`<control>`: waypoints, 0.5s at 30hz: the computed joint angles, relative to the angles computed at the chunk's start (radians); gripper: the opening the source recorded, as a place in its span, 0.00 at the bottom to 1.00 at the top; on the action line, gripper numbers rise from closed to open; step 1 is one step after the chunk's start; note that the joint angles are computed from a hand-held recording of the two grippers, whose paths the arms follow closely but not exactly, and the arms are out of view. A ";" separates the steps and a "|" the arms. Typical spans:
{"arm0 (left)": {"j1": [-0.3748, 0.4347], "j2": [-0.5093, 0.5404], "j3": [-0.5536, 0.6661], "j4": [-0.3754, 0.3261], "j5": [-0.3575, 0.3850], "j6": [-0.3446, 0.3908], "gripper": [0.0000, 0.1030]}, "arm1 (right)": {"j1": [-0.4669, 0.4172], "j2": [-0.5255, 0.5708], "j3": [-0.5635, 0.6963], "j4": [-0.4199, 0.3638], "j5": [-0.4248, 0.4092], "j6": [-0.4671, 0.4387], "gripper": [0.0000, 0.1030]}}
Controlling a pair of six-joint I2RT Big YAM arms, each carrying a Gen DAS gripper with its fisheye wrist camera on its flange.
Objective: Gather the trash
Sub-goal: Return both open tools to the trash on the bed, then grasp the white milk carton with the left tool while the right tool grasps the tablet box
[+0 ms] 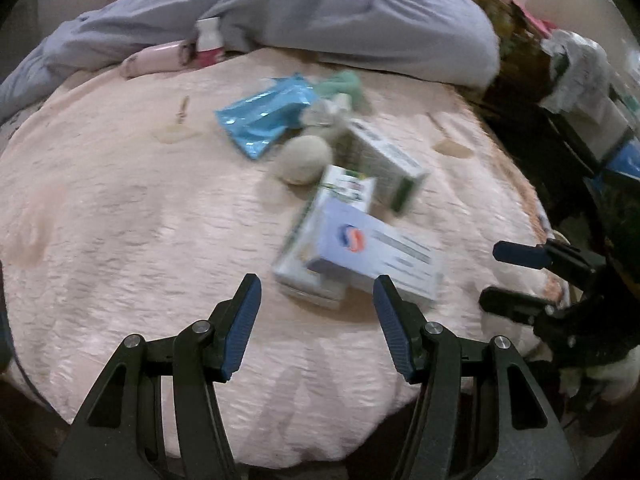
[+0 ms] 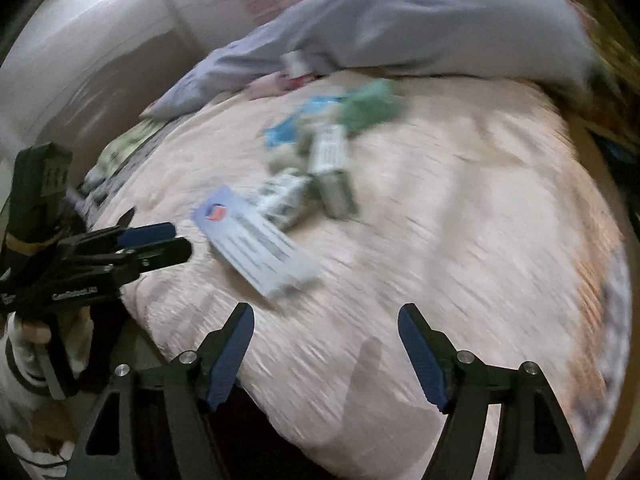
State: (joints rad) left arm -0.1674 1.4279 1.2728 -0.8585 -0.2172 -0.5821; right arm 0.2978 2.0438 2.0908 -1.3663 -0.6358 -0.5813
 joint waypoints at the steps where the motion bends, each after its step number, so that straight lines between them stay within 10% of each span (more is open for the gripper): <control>1: 0.009 0.003 0.000 0.001 0.004 0.002 0.55 | 0.015 0.013 0.019 -0.011 -0.004 -0.016 0.72; 8: 0.070 0.065 0.037 0.030 0.065 0.022 0.55 | 0.105 0.091 0.132 -0.067 0.022 -0.155 0.72; 15: 0.107 0.093 0.054 0.072 0.144 0.039 0.55 | 0.143 0.205 0.279 -0.110 0.051 -0.109 0.72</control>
State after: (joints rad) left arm -0.0605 1.5205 1.3265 -0.7866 -0.0730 -0.5431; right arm 0.4410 2.2485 2.3698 -1.4762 -0.5847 -0.6901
